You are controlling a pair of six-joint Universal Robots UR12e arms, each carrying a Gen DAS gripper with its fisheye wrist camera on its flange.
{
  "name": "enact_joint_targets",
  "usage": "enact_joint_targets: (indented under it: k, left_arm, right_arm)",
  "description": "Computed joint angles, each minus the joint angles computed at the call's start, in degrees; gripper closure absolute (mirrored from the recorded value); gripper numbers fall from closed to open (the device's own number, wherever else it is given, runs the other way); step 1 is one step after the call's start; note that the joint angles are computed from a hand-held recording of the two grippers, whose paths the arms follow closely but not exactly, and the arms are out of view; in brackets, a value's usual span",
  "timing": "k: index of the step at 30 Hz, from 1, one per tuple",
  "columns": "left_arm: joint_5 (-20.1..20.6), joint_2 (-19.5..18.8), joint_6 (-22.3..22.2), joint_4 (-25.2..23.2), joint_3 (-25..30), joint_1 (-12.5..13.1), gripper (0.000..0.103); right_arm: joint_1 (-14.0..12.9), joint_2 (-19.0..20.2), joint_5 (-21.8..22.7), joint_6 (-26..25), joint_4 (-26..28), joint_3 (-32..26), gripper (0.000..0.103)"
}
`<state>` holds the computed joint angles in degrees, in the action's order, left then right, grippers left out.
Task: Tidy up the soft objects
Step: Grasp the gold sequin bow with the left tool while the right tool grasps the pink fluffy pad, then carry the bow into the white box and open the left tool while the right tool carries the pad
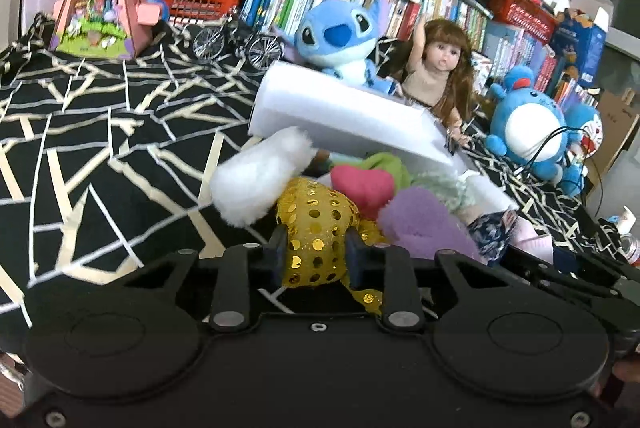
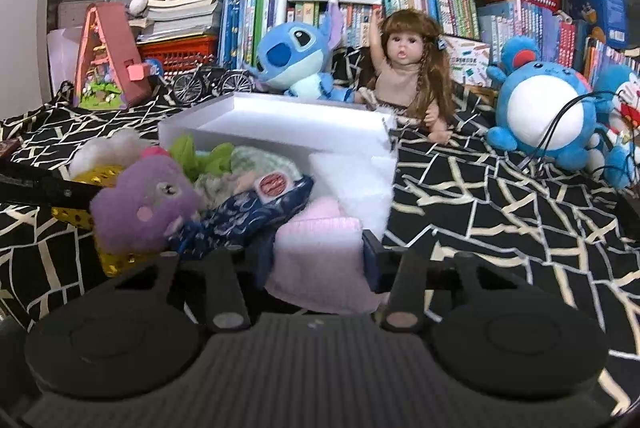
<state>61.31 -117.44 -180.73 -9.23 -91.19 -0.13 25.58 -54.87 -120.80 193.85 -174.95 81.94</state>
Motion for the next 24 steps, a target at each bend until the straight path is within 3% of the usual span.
enact_joint_targets:
  k: [6, 14, 24]
  left_arm:
    - [-2.13, 0.49, -1.15, 2.22, 0.41, 0.63, 0.076]
    - [-2.01, -0.64, -3.37, 4.11, 3.67, 0.91, 0.076]
    - [-1.96, -2.73, -5.45, 0.0, 7.58, 1.14, 0.075]
  right_arm:
    - [-0.05, 0.04, -3.51, -0.66, -0.67, -0.49, 0.055]
    - [-1.17, -0.72, -4.63, 3.61, 1.0, -0.79, 0.055]
    - [-1.99, -1.46, -3.6, 7.94, 4.97, -0.65, 0.055]
